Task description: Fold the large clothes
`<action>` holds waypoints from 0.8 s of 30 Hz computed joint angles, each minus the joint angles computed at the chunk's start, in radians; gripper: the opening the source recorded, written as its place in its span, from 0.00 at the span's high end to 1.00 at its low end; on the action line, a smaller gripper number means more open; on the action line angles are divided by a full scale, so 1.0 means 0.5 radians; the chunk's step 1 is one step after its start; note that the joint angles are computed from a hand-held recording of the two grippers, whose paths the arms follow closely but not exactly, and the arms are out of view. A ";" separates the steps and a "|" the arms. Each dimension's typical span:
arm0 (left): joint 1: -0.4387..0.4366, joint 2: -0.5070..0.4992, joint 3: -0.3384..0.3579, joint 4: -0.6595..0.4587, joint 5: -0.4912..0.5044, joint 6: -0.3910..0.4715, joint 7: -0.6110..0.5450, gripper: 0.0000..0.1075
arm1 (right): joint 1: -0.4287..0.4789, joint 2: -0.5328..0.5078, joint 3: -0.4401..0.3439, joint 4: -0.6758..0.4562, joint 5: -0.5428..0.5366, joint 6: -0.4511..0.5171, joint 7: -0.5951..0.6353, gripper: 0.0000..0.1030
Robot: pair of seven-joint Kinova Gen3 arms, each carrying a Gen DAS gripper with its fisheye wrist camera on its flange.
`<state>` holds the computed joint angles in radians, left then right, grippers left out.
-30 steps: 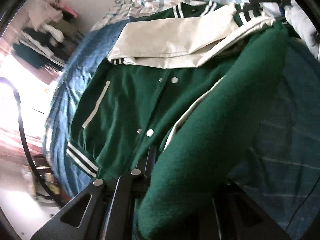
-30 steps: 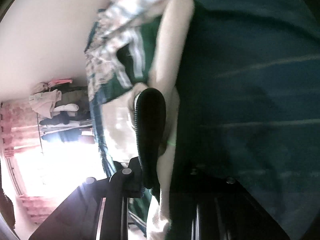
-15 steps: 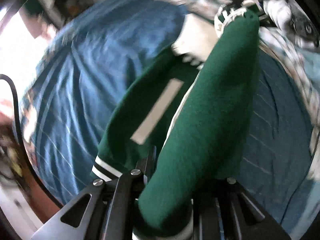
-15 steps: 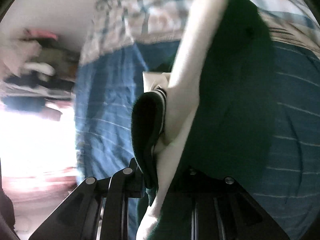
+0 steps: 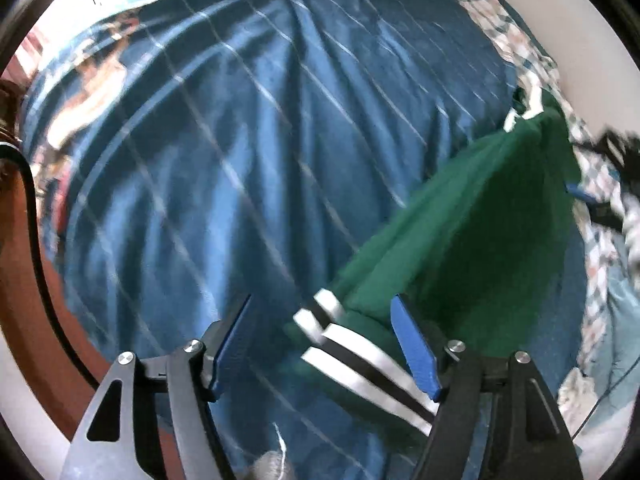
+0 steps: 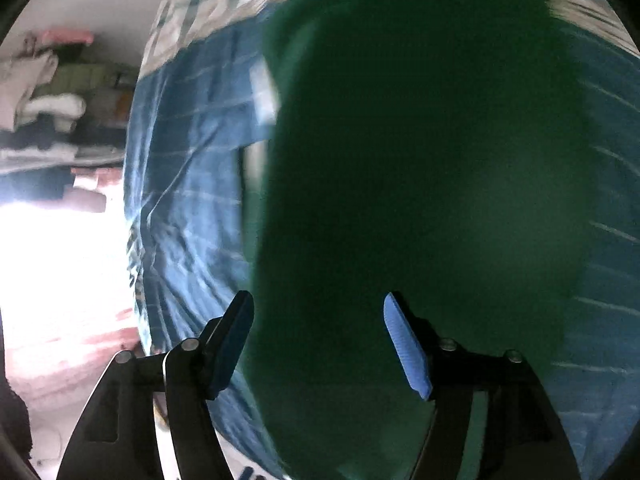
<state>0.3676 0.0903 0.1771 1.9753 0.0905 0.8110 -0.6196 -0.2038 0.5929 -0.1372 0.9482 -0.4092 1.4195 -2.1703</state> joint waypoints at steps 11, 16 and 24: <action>0.103 0.370 -0.057 0.033 -0.105 -0.180 0.261 0.20 | 0.744 -0.316 -0.155 0.808 0.031 -0.352 0.617 0.22; 0.169 0.429 -0.075 -0.055 -0.215 -0.123 0.228 0.20 | 1.208 0.078 -0.517 0.938 -0.375 -0.759 1.021 0.22; 0.219 0.557 -0.122 -0.313 -0.329 0.113 0.188 0.20 | 1.264 0.160 -0.625 1.220 -0.934 -1.247 1.496 0.78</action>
